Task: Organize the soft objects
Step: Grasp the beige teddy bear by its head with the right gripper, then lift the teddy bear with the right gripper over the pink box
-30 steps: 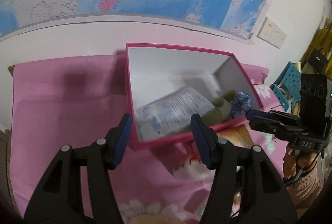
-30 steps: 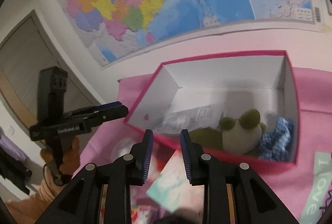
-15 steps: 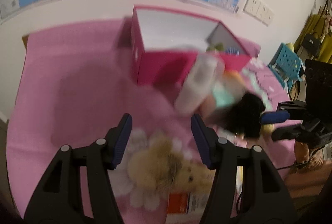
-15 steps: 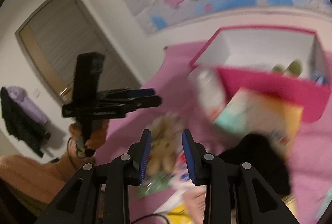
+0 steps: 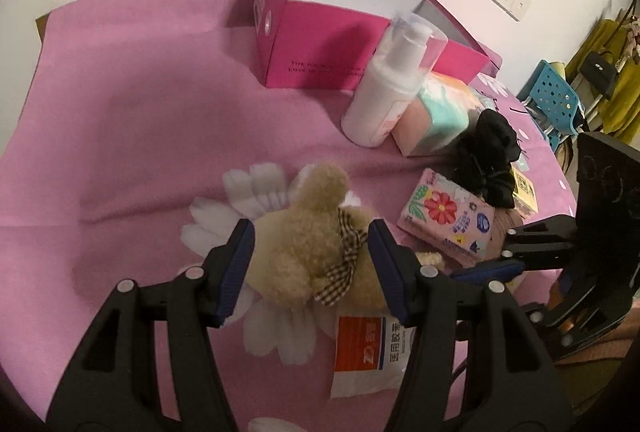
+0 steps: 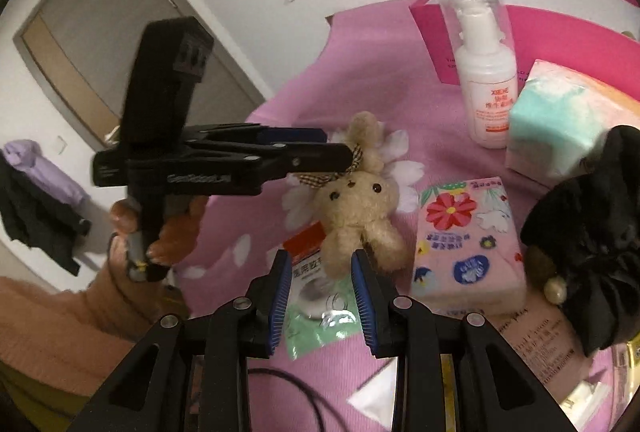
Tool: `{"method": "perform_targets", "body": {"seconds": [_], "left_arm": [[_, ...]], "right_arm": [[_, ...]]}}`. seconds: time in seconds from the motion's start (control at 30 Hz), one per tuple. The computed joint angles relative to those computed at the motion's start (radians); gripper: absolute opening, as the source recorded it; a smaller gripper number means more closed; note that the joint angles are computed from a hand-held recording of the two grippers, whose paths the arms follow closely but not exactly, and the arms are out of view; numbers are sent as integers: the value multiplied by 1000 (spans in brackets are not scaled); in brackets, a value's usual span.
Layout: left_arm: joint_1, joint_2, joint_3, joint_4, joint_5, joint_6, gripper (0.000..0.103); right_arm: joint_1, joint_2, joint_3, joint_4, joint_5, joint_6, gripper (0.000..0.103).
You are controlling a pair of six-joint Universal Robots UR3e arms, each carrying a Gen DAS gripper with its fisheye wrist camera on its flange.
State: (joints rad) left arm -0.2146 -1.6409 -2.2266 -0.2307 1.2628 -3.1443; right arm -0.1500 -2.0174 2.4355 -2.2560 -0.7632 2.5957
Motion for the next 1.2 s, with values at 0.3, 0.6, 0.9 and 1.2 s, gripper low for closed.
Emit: {"method": "perform_targets", "body": {"seconds": [0.3, 0.6, 0.9, 1.2], "left_arm": [[32, 12, -31, -13, -53, 40, 60], [83, 50, -75, -64, -197, 87, 57], [72, 74, -88, -52, -238, 63, 57], [81, 59, -107, -69, -296, 86, 57]], "right_arm": [[201, 211, 45, -539, -226, 292, 22], [169, 73, 97, -574, -230, 214, 10], [-14, -110, 94, -328, -55, 122, 8], [-120, -228, 64, -204, 67, 100, 8]]}}
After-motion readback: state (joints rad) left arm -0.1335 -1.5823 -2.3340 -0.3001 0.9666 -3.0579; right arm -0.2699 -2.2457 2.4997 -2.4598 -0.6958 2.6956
